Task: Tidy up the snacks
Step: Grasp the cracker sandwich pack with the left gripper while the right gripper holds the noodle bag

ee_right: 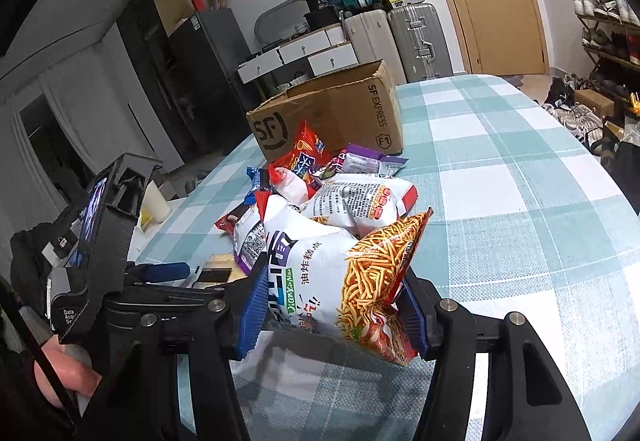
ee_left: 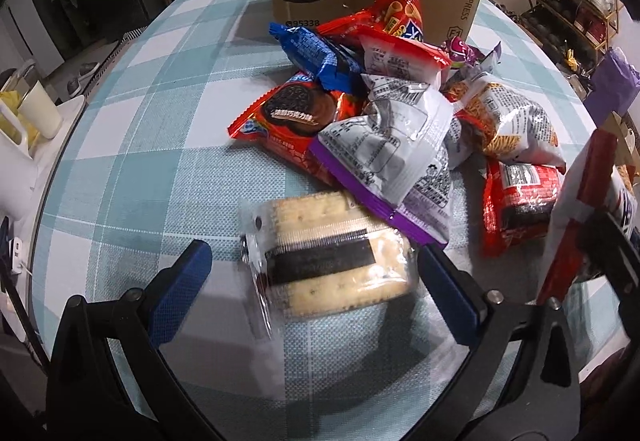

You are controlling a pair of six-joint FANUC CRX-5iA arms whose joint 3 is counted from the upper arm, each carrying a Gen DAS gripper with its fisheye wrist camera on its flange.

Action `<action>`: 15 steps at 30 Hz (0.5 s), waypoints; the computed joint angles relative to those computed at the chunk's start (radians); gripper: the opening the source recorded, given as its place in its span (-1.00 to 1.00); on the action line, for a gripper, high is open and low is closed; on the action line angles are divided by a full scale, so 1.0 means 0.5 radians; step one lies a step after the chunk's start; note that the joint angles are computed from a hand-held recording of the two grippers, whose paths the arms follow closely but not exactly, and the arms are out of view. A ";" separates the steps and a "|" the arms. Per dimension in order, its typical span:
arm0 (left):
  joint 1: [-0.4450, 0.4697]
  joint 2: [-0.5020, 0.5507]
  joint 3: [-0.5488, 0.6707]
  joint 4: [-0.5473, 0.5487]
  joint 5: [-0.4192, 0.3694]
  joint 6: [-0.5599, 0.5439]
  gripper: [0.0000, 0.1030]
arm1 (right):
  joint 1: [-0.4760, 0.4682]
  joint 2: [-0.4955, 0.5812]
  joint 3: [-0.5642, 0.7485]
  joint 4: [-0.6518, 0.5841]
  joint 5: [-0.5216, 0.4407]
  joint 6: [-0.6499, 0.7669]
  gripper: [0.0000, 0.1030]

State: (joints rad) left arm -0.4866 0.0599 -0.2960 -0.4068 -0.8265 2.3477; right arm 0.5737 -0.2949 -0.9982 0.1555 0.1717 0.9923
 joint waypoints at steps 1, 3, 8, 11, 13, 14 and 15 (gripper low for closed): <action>0.006 -0.012 -0.021 0.014 0.021 -0.025 0.89 | 0.000 -0.005 0.000 -0.005 -0.003 0.004 0.14; 0.044 -0.062 -0.103 0.076 0.123 -0.124 0.75 | 0.006 -0.010 0.006 -0.034 -0.016 0.029 0.14; 0.117 -0.175 -0.251 0.174 0.290 -0.290 0.26 | 0.025 -0.011 0.049 -0.164 -0.066 0.157 0.14; 0.185 -0.236 -0.340 0.279 0.382 -0.437 0.13 | 0.050 -0.022 0.115 -0.372 -0.147 0.364 0.14; 0.235 -0.271 -0.400 0.366 0.444 -0.543 0.11 | 0.058 -0.031 0.192 -0.609 -0.233 0.610 0.14; 0.251 -0.283 -0.419 0.394 0.462 -0.578 0.11 | 0.055 -0.027 0.224 -0.701 -0.262 0.707 0.14; 0.266 -0.293 -0.437 0.423 0.480 -0.611 0.11 | 0.052 -0.024 0.241 -0.747 -0.276 0.758 0.14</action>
